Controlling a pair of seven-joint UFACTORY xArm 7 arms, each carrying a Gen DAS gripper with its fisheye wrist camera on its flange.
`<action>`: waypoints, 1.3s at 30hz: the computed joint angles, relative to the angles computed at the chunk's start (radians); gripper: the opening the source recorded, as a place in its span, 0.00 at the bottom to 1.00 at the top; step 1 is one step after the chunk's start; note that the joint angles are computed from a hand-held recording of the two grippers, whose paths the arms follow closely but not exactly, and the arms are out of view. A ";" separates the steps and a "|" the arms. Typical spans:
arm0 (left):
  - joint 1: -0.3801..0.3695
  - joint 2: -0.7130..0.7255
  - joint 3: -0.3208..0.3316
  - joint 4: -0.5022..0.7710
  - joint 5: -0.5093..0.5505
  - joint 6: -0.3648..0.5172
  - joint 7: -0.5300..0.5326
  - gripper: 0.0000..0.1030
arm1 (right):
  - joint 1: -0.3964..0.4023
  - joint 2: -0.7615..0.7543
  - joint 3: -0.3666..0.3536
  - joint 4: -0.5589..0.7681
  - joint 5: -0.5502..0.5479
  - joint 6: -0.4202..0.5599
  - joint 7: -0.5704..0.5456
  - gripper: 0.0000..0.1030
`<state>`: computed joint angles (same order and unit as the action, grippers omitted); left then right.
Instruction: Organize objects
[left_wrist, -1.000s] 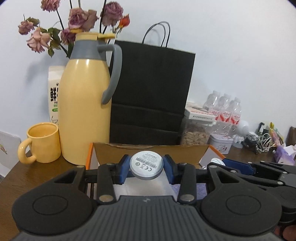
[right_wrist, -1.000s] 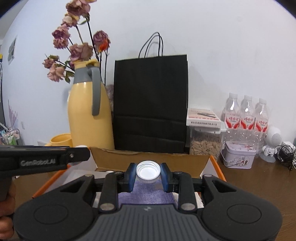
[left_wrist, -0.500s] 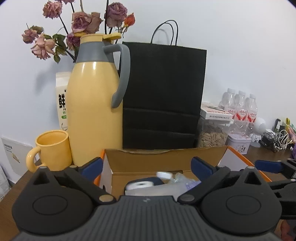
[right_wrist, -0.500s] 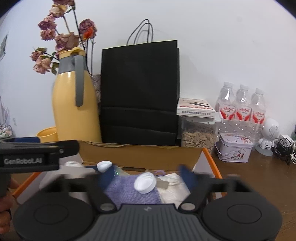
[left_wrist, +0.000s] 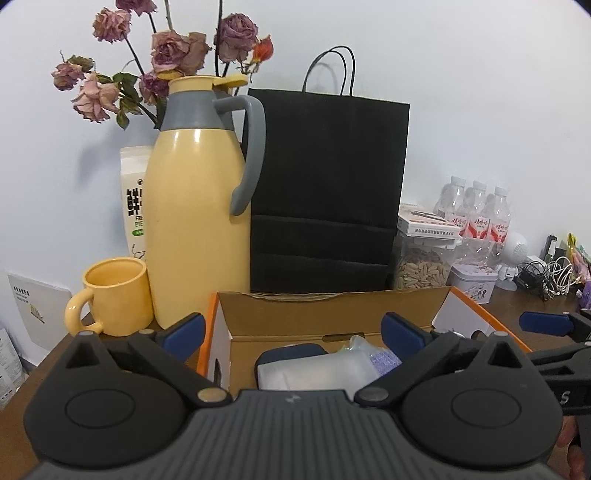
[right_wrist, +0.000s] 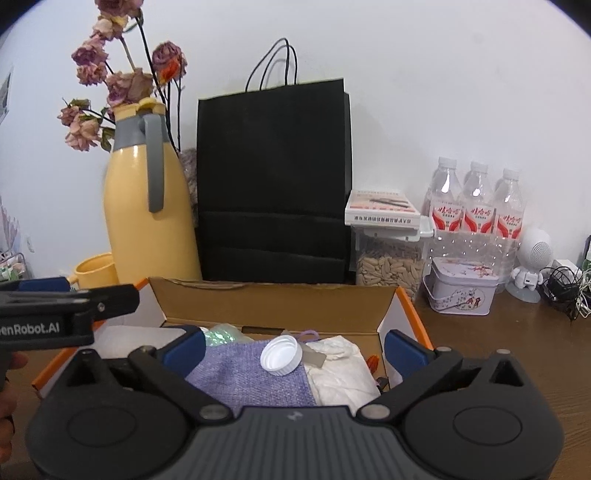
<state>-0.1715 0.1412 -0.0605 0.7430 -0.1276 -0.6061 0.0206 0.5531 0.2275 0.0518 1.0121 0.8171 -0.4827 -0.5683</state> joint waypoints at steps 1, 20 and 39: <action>0.003 -0.014 0.000 -0.014 0.004 -0.002 -0.006 1.00 | 0.001 -0.012 0.002 -0.011 -0.002 -0.004 -0.002 1.00; 0.054 -0.447 -0.053 -0.432 0.049 0.125 -0.072 1.00 | -0.088 -0.400 0.250 -0.365 0.205 -0.071 -0.101 1.00; 0.132 -0.683 -0.222 -0.590 -0.007 0.259 -0.132 1.00 | -0.281 -0.617 0.508 -0.557 0.348 0.070 -0.034 1.00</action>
